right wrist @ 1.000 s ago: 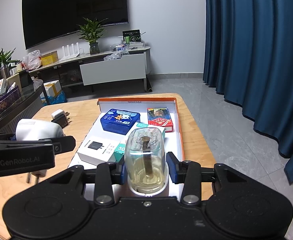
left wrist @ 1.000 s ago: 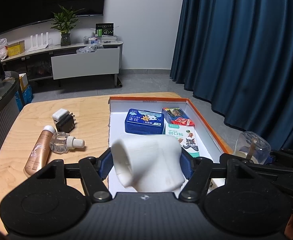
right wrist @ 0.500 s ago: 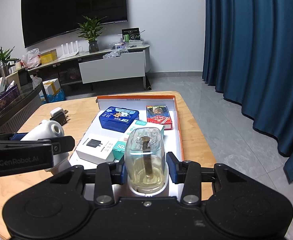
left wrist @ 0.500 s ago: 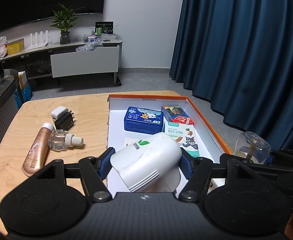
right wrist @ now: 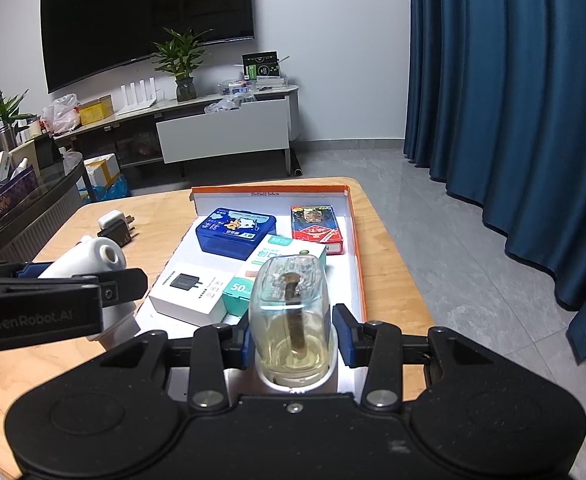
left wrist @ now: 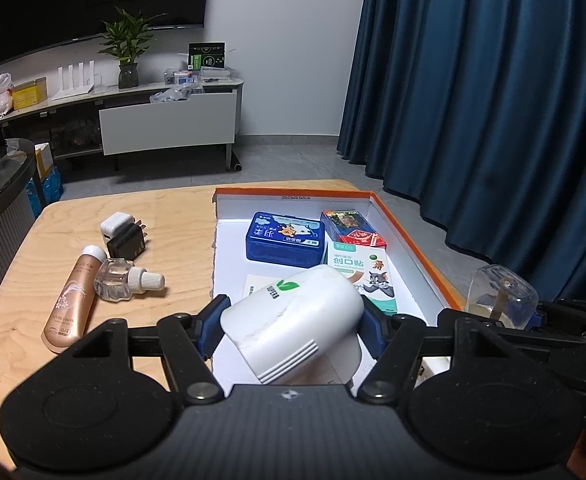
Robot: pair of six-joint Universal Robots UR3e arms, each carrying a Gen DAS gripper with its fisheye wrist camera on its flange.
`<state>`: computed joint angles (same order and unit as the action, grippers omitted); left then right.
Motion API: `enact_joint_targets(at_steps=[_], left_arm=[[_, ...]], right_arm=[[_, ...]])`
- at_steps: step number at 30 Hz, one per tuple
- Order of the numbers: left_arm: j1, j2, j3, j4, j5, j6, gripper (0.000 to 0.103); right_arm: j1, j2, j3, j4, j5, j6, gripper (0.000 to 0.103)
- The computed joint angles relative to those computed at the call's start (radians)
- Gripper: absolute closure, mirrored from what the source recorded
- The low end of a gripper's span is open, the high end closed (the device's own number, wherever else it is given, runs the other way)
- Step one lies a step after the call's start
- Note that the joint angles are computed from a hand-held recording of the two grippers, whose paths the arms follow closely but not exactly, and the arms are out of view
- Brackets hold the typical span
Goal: Organize rigid objects
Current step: 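Lower the hair dryer and glass bottle into the tray and open both grippers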
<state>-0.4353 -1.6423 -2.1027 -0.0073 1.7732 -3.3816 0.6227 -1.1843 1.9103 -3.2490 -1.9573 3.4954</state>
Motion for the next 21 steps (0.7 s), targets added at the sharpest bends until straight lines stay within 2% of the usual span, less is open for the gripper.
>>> enact_joint_targets(at_steps=[21], left_arm=[[-0.006, -0.01, 0.006, -0.003, -0.004, 0.007, 0.035]], right_arm=[[-0.007, -0.012, -0.001, 0.041, -0.003, 0.02, 0.055]])
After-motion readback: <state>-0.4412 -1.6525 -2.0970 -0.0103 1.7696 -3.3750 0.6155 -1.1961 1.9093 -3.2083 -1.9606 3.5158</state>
